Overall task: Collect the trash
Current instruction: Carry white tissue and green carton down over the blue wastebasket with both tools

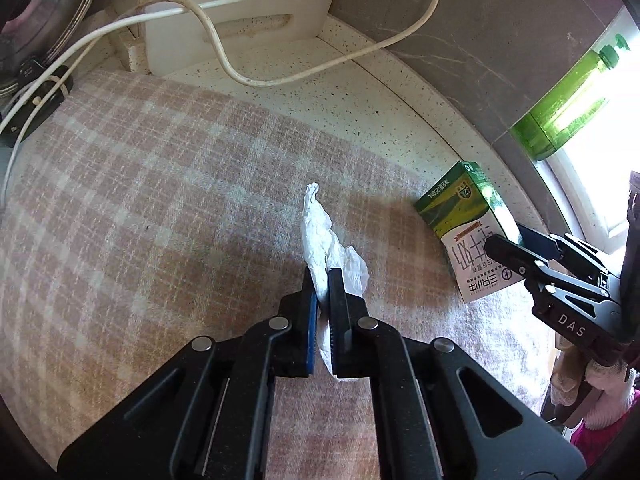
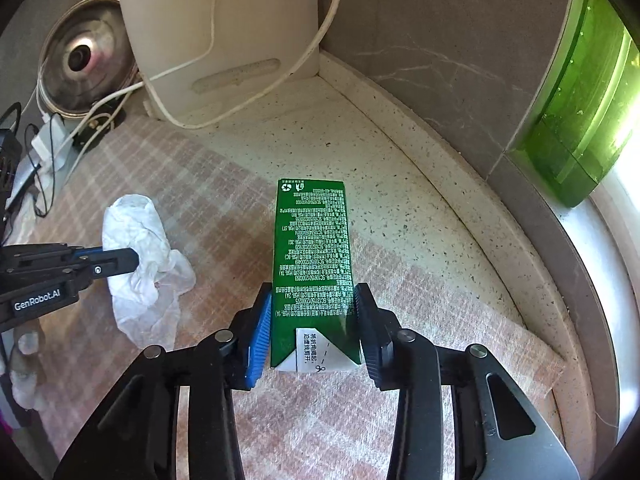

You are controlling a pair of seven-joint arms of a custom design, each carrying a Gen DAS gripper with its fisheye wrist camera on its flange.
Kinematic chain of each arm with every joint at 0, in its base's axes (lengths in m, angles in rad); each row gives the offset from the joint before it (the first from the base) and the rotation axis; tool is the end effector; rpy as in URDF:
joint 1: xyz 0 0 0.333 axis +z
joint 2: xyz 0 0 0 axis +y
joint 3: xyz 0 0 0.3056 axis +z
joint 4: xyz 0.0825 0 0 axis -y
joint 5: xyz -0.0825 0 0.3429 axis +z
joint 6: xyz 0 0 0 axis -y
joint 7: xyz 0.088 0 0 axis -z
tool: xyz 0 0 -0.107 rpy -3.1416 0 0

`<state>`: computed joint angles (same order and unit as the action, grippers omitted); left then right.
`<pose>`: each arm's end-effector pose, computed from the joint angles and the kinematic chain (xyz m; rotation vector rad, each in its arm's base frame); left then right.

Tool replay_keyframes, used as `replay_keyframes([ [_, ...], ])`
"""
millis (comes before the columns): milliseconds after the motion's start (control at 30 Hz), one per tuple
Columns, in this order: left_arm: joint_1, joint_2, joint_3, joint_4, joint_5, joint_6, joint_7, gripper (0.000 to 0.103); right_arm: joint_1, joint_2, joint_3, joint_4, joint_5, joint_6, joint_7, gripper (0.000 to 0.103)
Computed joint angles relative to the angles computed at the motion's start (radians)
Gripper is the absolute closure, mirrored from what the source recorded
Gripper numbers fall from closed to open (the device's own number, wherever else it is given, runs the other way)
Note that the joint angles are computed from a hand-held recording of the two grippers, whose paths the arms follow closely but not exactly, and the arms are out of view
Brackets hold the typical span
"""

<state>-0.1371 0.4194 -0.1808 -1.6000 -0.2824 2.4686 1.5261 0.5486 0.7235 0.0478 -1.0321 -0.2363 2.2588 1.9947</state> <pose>0.6419 -0.1907 0.4496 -2.0686 2.1953 -0.8248 0.6274 0.4021 0.4751 -2.1188 1.6361 -0.4356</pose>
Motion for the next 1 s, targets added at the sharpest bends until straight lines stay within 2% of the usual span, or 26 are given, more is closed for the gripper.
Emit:
replay_keyframes([
  [367, 0.04, -0.232, 0.002, -0.264, -0.081, 0.078, 0.076, 0.101, 0.03, -0.203, 0.014, -0.302, -0.054, 0.163, 0.171, 0.066],
  [633, 0.064, -0.413, 0.028, -0.467, -0.156, 0.111, 0.157, 0.101, 0.055, -0.308, 0.04, -0.449, -0.105, 0.254, 0.29, 0.066],
  [1000, 0.081, -0.67, 0.096, -0.713, -0.251, 0.105, 0.304, 0.101, 0.133, -0.403, 0.074, -0.559, -0.224, 0.255, 0.449, 0.066],
])
